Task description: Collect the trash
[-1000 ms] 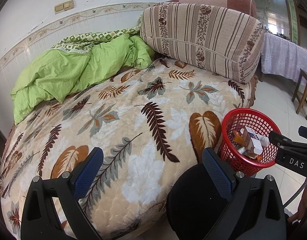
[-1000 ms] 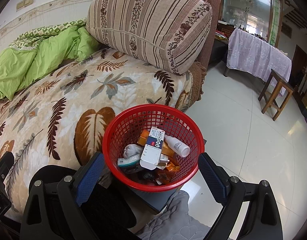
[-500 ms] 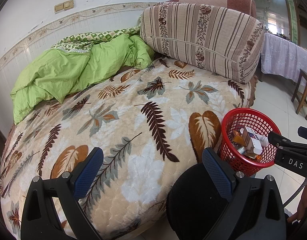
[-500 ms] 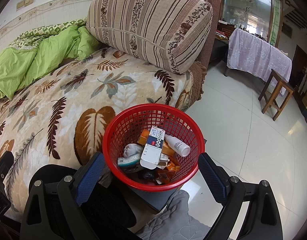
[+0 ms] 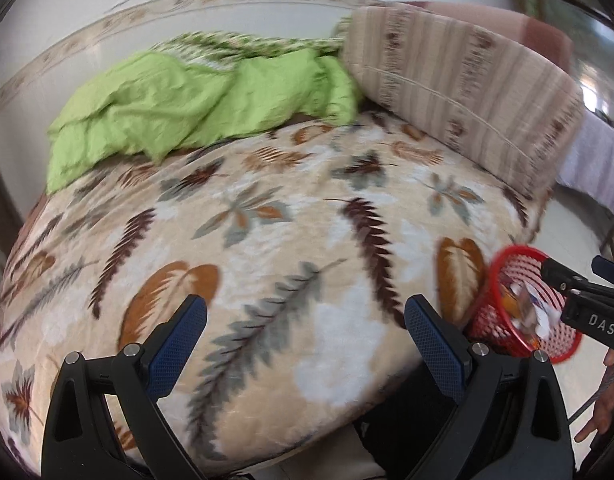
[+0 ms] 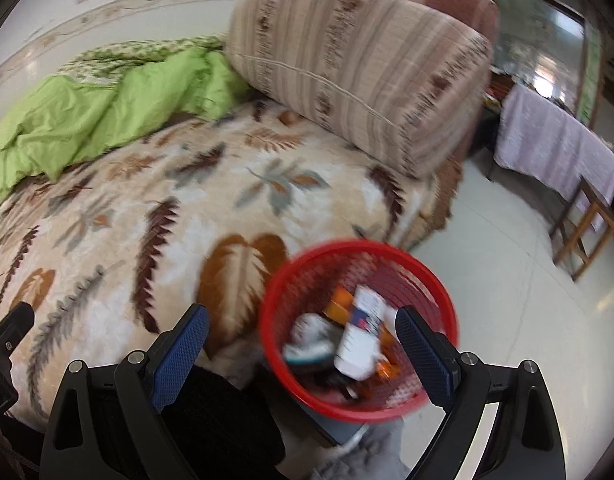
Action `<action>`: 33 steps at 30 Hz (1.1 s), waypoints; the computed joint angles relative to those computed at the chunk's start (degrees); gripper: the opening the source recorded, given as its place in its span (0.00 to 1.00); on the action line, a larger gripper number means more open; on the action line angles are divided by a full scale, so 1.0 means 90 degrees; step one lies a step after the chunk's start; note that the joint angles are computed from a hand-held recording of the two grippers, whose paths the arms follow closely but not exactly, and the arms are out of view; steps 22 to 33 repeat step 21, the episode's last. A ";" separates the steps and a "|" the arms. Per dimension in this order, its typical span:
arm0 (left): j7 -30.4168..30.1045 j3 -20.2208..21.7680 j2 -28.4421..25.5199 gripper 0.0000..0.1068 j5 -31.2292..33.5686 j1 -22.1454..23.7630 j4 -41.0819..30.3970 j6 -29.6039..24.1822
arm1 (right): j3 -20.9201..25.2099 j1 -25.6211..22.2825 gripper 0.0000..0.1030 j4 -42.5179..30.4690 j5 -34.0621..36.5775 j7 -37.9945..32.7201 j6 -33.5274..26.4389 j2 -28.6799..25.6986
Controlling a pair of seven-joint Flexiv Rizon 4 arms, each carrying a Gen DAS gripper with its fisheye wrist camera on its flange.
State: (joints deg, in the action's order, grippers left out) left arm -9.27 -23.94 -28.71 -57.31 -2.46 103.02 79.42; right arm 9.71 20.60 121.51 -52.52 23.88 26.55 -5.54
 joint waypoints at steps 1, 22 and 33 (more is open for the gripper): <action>-0.0391 0.0255 -0.0139 0.92 0.0193 -0.0102 -0.0208 -0.0019 | -0.0091 -0.0039 0.93 -0.0174 -0.0186 -0.0180 0.0167 -0.0157; -0.6455 0.3377 -0.3609 0.92 0.3997 -0.0730 -0.5979 -0.3667 | -0.0983 -0.0410 0.93 -0.5369 0.1916 -0.4025 0.2890 -0.4803; -0.6455 0.3377 -0.3609 0.92 0.3997 -0.0730 -0.5979 -0.3667 | -0.0983 -0.0410 0.93 -0.5369 0.1916 -0.4025 0.2890 -0.4803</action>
